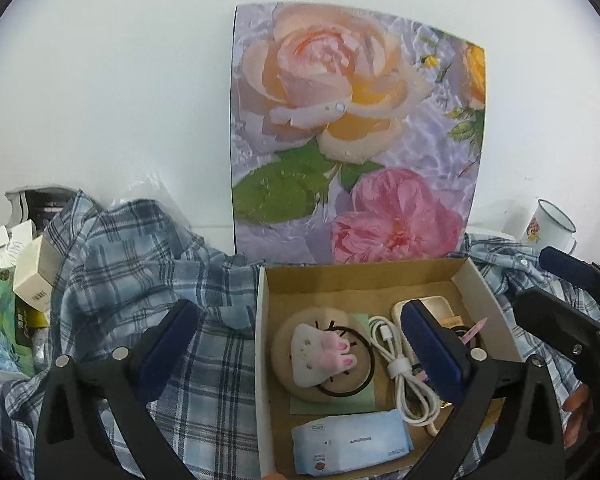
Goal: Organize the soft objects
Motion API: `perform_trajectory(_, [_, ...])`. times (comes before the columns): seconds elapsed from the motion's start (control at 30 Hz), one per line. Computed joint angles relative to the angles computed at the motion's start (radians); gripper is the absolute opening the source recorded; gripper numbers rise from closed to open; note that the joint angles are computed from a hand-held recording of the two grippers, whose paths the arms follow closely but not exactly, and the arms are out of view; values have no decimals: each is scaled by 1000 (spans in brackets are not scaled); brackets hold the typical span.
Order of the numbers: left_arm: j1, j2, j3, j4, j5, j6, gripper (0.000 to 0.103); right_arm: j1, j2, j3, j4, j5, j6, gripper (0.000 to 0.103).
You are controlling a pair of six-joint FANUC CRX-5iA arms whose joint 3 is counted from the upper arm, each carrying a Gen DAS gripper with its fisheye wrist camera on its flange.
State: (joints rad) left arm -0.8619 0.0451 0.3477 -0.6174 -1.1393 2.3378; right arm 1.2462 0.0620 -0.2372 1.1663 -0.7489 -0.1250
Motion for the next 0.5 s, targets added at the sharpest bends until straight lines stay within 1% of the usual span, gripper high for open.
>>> perform_trajectory(0.4, [-55, -28, 46, -56, -16, -1, 103, 36, -30, 0, 127, -67, -39, 103])
perform_trajectory(0.5, [-74, -40, 54, -69, -16, -7, 103, 53, -40, 8, 147, -87, -29, 103])
